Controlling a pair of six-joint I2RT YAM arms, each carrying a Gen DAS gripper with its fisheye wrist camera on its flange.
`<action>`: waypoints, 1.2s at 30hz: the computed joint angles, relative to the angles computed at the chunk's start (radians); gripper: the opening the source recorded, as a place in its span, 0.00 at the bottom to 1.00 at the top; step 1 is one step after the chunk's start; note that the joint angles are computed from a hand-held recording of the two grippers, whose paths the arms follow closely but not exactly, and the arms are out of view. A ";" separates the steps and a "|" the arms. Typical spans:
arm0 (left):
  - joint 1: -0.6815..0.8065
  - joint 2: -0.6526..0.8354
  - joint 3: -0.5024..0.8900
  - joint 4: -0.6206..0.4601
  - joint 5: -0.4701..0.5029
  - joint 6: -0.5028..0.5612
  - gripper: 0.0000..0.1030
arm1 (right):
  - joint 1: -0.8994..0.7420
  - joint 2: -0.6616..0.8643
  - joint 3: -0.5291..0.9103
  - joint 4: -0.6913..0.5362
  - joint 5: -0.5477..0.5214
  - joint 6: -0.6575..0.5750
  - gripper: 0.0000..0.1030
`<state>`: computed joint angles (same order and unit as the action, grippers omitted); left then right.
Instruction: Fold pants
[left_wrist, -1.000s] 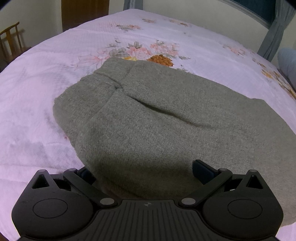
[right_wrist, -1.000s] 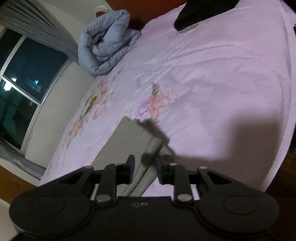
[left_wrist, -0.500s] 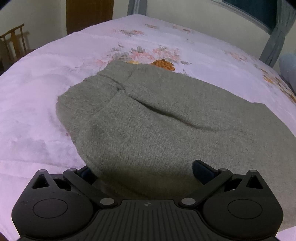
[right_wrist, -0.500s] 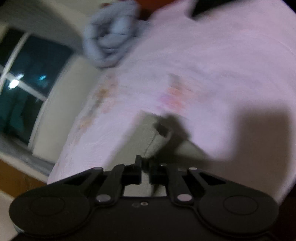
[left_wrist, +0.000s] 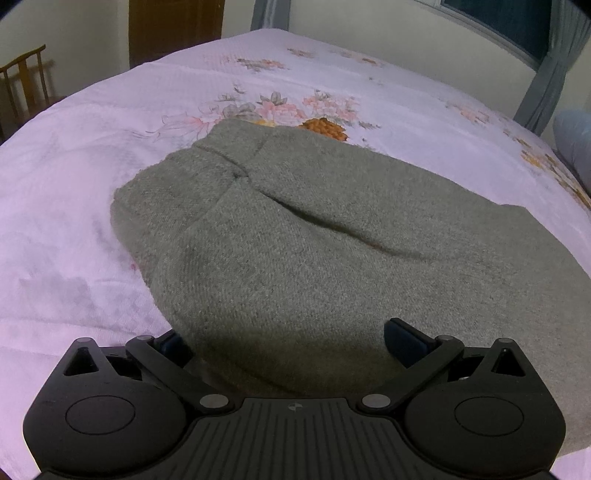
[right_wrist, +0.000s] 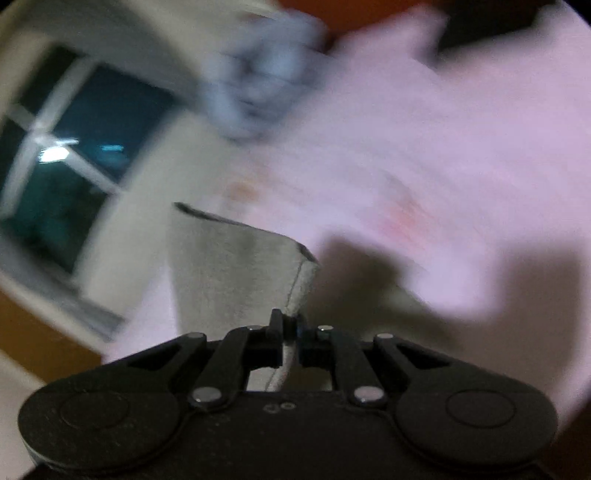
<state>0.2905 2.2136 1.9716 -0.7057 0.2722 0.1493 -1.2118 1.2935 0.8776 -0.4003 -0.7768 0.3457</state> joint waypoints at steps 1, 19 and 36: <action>0.001 0.007 0.017 -0.016 0.001 0.003 1.00 | -0.037 0.032 -0.030 0.008 -0.001 0.008 0.00; -0.012 -0.121 -0.135 0.049 -0.014 -0.006 1.00 | -0.124 0.036 -0.027 -0.011 -0.039 -0.046 0.19; -0.296 -0.625 -0.786 0.237 0.255 -0.459 0.61 | 0.056 -0.257 -0.243 -0.109 -0.201 0.050 0.20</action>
<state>-0.0057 1.5891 1.1855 -0.4689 0.5268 -0.3092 -1.1557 1.0360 0.6342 -0.5090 -0.9781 0.3956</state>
